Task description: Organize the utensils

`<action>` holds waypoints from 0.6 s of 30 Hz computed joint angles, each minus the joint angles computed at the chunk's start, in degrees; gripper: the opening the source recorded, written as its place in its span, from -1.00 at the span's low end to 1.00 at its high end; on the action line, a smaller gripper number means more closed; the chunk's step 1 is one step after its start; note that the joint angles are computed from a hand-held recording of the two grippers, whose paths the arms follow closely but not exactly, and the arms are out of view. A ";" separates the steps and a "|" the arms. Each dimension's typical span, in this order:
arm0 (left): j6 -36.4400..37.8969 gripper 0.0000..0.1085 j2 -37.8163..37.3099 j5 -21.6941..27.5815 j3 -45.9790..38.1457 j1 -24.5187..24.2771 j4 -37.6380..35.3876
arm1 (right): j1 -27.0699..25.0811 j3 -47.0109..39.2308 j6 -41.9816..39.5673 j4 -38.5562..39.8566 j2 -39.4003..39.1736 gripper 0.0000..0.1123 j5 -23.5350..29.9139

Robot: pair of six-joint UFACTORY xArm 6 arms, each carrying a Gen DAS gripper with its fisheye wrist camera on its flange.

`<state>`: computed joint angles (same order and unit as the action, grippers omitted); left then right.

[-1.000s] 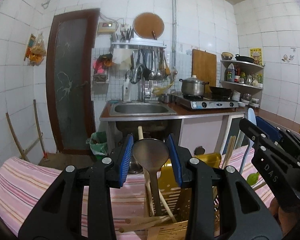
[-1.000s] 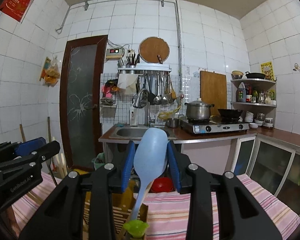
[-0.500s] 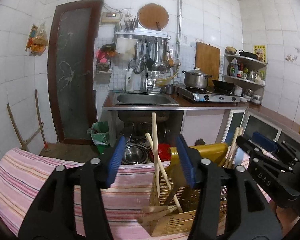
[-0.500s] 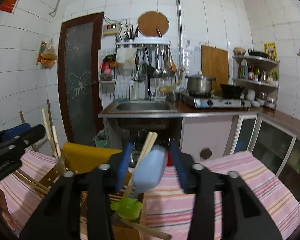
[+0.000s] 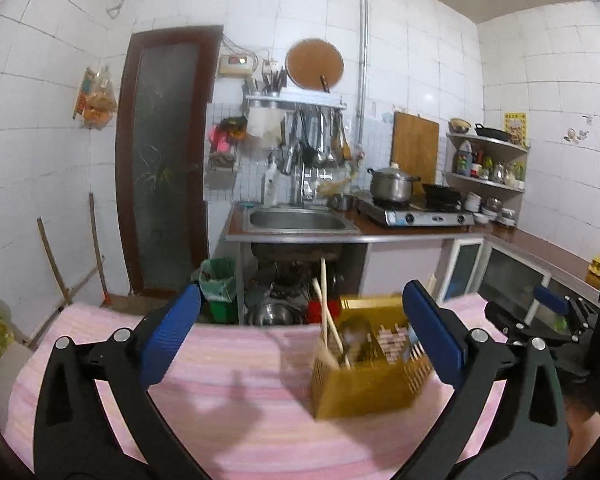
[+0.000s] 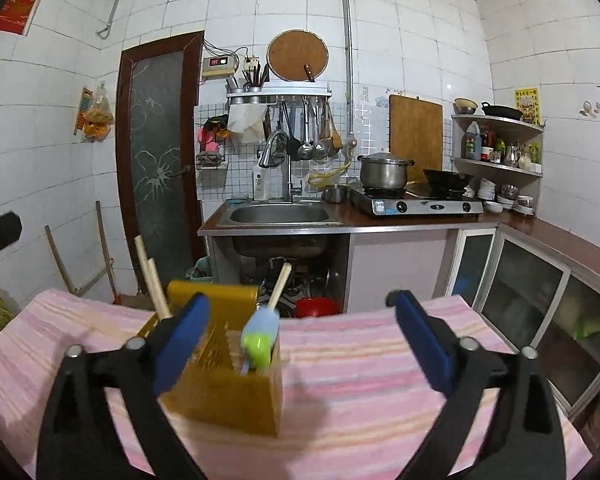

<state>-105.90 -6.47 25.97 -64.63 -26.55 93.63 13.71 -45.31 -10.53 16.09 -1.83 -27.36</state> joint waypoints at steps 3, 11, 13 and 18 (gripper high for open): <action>0.96 0.80 -4.99 3.54 6.69 -3.40 -1.54 | 1.14 8.40 0.40 0.27 -6.17 0.76 -2.31; -7.51 0.80 -13.26 12.19 22.59 -13.51 -3.04 | 6.17 27.33 1.08 0.69 -15.66 0.76 -8.32; -8.54 0.80 -13.11 14.80 24.63 -15.94 -3.61 | 8.67 30.67 -0.63 3.27 -15.98 0.76 -10.38; -11.99 0.80 -12.04 23.92 28.19 -22.08 -4.92 | 13.06 36.20 -1.27 8.29 -15.75 0.76 -16.85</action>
